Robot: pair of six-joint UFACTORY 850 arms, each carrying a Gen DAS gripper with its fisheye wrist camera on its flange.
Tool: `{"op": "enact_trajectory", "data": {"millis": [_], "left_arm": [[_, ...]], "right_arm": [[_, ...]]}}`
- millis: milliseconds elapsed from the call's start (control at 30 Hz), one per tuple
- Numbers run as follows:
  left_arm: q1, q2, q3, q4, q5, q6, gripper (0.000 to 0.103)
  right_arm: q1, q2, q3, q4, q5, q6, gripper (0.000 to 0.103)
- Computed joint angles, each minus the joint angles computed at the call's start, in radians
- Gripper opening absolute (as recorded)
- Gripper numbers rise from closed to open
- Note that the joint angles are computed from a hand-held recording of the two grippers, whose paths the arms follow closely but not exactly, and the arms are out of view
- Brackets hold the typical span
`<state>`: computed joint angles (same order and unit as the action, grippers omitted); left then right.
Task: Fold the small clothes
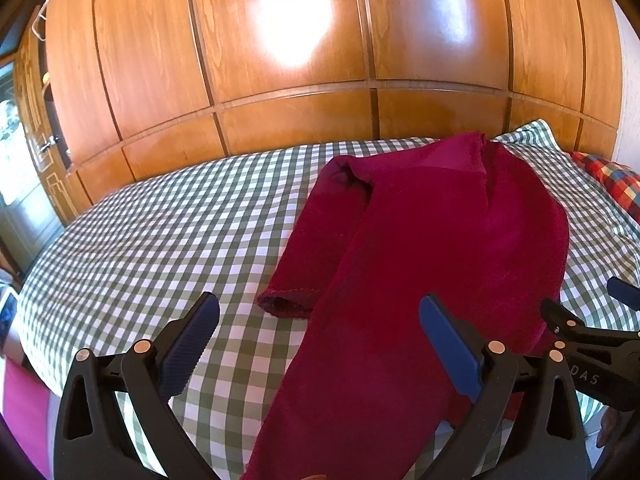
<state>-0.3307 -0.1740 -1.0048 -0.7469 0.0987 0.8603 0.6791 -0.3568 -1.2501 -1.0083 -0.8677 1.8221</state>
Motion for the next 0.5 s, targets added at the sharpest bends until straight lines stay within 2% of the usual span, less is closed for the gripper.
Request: {"op": "enact_trajectory", "data": {"millis": [500], "left_arm": [[0.010, 0.006, 0.013, 0.120, -0.002, -0.112, 0.099]], "right_arm": [[-0.001, 0.003, 0.005, 0.016, 0.013, -0.010, 0.101]]}}
